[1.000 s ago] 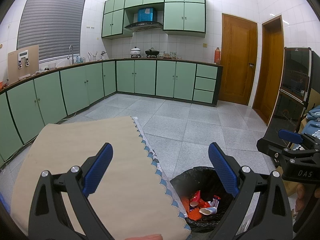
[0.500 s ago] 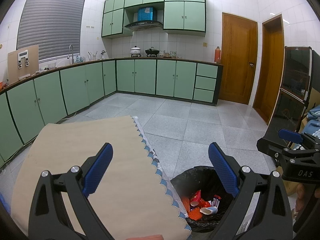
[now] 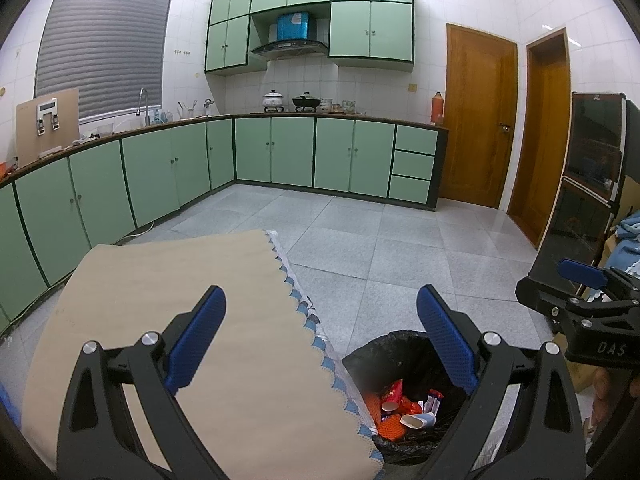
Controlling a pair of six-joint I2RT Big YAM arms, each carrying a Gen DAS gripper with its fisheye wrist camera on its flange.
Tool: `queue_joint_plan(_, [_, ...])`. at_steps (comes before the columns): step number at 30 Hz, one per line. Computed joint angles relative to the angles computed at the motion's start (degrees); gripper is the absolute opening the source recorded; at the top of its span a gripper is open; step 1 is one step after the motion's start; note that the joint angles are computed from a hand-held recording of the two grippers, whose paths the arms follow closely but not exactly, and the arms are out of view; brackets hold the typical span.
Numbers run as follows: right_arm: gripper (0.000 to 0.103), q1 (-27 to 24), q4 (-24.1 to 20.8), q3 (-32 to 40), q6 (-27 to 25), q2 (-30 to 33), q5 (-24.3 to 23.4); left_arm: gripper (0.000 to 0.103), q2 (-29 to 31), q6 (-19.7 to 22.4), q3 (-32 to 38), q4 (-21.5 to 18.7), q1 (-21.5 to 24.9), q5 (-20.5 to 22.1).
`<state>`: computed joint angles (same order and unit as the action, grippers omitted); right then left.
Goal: Collect trash
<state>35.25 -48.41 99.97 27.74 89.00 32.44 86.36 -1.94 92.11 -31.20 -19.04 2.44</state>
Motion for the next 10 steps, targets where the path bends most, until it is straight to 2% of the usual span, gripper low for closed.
queue_joint_plan(10, [0.097, -0.35, 0.48, -0.68, -0.10, -0.33, -0.44, 0.093, -0.14, -0.11, 0.07, -0.62, -0.22, -0.50])
